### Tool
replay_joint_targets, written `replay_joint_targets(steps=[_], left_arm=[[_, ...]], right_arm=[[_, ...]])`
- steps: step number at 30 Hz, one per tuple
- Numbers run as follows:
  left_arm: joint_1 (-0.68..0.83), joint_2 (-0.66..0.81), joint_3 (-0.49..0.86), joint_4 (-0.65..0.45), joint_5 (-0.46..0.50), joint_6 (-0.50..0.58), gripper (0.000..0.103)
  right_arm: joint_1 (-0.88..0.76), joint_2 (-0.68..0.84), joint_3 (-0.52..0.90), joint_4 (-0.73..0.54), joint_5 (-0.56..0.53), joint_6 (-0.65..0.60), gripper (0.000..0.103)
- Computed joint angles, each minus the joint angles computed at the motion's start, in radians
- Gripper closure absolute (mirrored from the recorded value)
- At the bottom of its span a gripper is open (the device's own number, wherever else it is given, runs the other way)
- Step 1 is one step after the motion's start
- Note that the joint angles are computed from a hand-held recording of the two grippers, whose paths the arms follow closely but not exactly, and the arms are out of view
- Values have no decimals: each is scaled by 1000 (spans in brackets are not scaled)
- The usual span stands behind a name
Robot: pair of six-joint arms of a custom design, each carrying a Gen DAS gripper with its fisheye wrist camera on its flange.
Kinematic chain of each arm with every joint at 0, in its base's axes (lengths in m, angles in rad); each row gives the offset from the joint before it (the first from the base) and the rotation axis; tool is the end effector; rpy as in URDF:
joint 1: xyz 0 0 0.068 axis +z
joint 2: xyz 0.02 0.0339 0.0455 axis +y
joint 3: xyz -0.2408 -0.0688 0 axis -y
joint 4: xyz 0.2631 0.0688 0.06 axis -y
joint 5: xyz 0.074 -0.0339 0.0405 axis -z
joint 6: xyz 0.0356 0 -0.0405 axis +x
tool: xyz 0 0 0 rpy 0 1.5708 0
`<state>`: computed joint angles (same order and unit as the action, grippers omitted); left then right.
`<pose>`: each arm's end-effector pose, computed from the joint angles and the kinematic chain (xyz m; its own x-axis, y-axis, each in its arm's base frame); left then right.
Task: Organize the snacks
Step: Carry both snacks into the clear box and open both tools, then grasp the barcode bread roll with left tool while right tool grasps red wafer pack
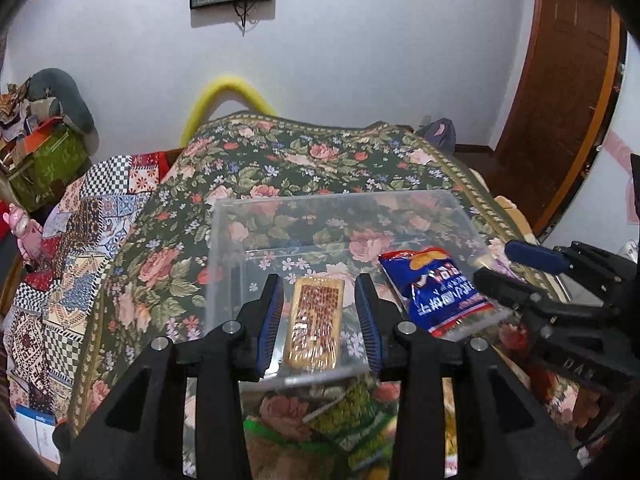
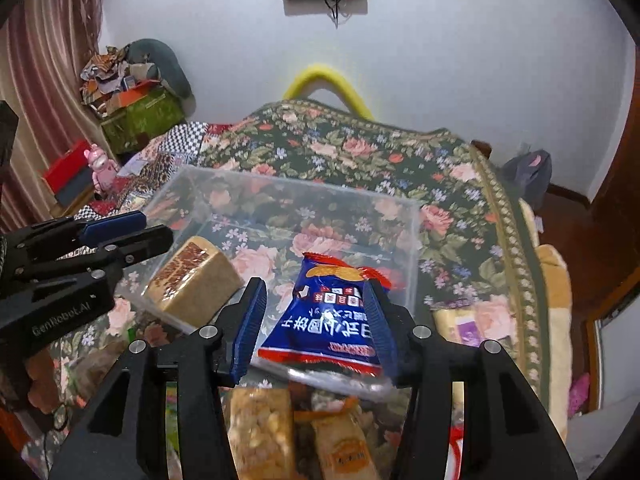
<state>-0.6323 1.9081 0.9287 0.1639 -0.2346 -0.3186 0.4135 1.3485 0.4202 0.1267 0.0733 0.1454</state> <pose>0.3039 -0.2124 0.0767 -0.6975 0.1334 -0.7040 0.2398 0.9693 -0.0540 0.2288 0.0976 0.0950 -0.7023 -0.1504 -0.6958 -0.2550 0.9657 0.0487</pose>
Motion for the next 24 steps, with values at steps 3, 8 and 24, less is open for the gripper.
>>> replay_joint_targets(steps=[3,8,24], left_arm=[[-13,-98,-96,15,-7,-1,58],[-30,-222,-235,28,-23,-12,49],[-48,-214,-453,125,18,-71,36]], right_arm=[[-7,-133,-58,-47,-5,-4,55],[-25,-381,-156,-161,3,-15,53],[-280,-881,-412,-504,-85,-115,46]])
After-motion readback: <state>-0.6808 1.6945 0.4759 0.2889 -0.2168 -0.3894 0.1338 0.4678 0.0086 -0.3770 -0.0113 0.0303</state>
